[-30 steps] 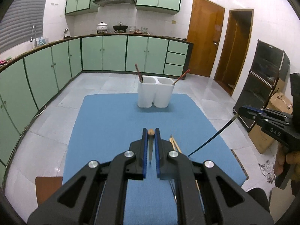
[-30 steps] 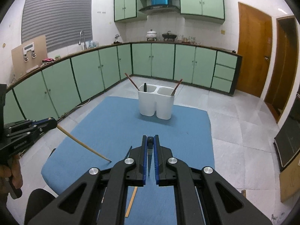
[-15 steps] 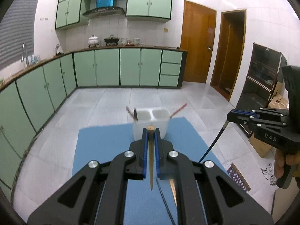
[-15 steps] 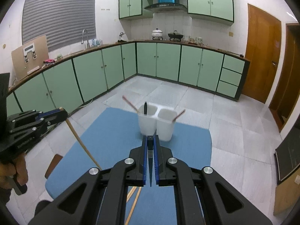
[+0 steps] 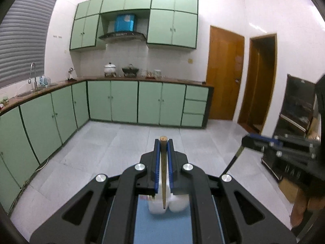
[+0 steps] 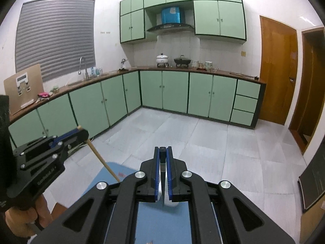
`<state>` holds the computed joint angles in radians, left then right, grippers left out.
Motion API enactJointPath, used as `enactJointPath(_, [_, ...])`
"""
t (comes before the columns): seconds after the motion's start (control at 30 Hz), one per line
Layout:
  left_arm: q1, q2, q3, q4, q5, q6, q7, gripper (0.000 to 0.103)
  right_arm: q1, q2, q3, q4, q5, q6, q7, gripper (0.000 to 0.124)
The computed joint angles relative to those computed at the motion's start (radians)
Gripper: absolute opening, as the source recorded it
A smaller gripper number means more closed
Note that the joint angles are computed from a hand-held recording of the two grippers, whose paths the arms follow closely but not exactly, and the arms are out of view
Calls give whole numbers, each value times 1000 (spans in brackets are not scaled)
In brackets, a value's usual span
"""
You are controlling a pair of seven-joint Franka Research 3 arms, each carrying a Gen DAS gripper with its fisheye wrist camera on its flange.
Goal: Organize utensils
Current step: 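Lift both held chopsticks and carry them over the white utensil holder, then drop both chopsticks into the holder and open both grippers, then move both open tools back over the remaining chopsticks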
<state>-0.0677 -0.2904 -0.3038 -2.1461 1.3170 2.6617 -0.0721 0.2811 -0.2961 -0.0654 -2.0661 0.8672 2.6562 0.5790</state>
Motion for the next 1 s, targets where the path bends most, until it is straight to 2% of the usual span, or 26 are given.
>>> enactJointPath(0.1, [17,83,1,82,64,-17,-45,6,10,83,6,62,30,46,-28,6])
enactJointPath(0.23, [-6,207,34,157,134,-40,-76,6,-1,199,28,126,74,92,-64,6])
enactJointPath(0.4, [-48,316,97,189,142,-11,-80,6,-41,291,67,143,82,110,-71,6])
enactJointPath(0.53, [-67,342,130,166,115,10,-72,7,-68,321,90,128,77,107,-89,10])
enactJointPath(0.6, [-71,319,138,136,115,11,-73,11,-78,309,95,114,107,115,-122,11])
enactJointPath(0.7, [-66,248,137,74,111,26,-75,22,-94,258,81,88,187,74,-173,12])
enactJointPath(0.77, [-62,172,122,14,114,22,-70,32,-96,198,61,45,254,61,-240,12])
enactJointPath(0.87, [-60,50,77,-92,119,-18,-60,44,-90,67,6,-65,386,31,-380,18])
enactJointPath(0.93, [-68,-66,45,-206,99,-24,-62,45,-81,-31,-32,-160,466,23,-471,29])
enactJointPath(1.0, [-75,-153,15,-297,71,-19,-73,46,-81,-150,-67,-288,505,4,-548,29])
